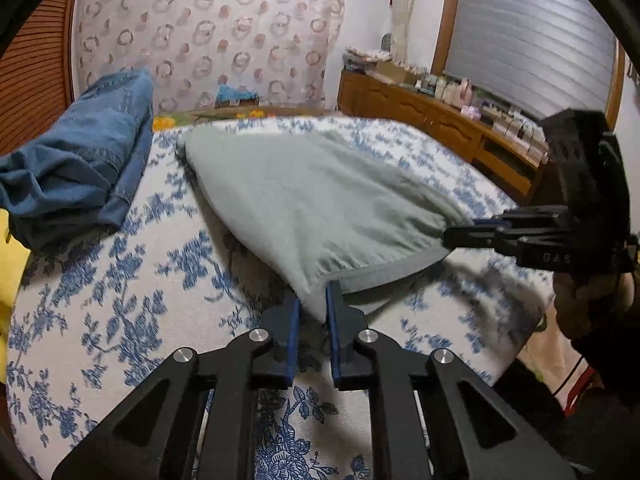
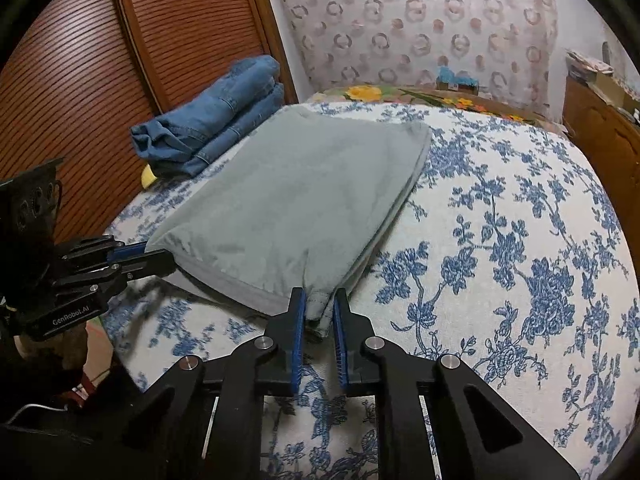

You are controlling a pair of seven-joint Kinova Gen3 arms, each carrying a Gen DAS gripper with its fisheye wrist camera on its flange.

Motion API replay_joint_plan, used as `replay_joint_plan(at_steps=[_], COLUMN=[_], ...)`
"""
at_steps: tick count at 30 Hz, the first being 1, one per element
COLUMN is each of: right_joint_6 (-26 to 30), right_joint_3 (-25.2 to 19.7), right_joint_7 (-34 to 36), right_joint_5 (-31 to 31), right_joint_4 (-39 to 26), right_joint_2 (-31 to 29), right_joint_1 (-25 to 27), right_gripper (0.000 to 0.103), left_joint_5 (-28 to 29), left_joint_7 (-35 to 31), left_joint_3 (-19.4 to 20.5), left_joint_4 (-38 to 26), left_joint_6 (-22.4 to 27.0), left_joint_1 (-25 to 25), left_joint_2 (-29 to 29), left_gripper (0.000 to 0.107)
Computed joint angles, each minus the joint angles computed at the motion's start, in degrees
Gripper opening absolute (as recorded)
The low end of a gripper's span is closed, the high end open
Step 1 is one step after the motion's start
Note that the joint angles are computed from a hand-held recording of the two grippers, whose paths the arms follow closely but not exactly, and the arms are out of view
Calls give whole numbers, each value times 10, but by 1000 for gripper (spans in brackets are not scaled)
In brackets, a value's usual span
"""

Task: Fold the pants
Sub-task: 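Lift the folded edge with both grippers and fold it over once more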

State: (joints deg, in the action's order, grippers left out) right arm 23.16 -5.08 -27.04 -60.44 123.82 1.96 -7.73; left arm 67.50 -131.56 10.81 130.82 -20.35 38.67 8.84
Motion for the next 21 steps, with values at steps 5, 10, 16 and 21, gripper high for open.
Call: replay_joint_plan(at_steps=[5,10,16,21], right_joint_6=[7,13,23,18], right_joint_3=[9,31,68,101], right_joint_7=[-22,-26,-24,-23], right_joint_5=[22,30,37,46], right_joint_4=[-2,3,14,30], right_joint_2=[-28,-66,-118,-155], right_joint_1=[-6,-26,-56,-92], right_gripper=[13,13,13,13], left_joint_5=[-22,9,51,95], left_joint_7=[17,-21,-71,-119], left_joint_3=[8,29,63,88], left_joint_4=[6,6,5,-4], left_joint_6=[-7,-24,-39,-57], left_joint_1=[-4,-11,-27,-30], left_joint_2=[-30,-63,-98,-117], left_gripper=[13,13,13,13])
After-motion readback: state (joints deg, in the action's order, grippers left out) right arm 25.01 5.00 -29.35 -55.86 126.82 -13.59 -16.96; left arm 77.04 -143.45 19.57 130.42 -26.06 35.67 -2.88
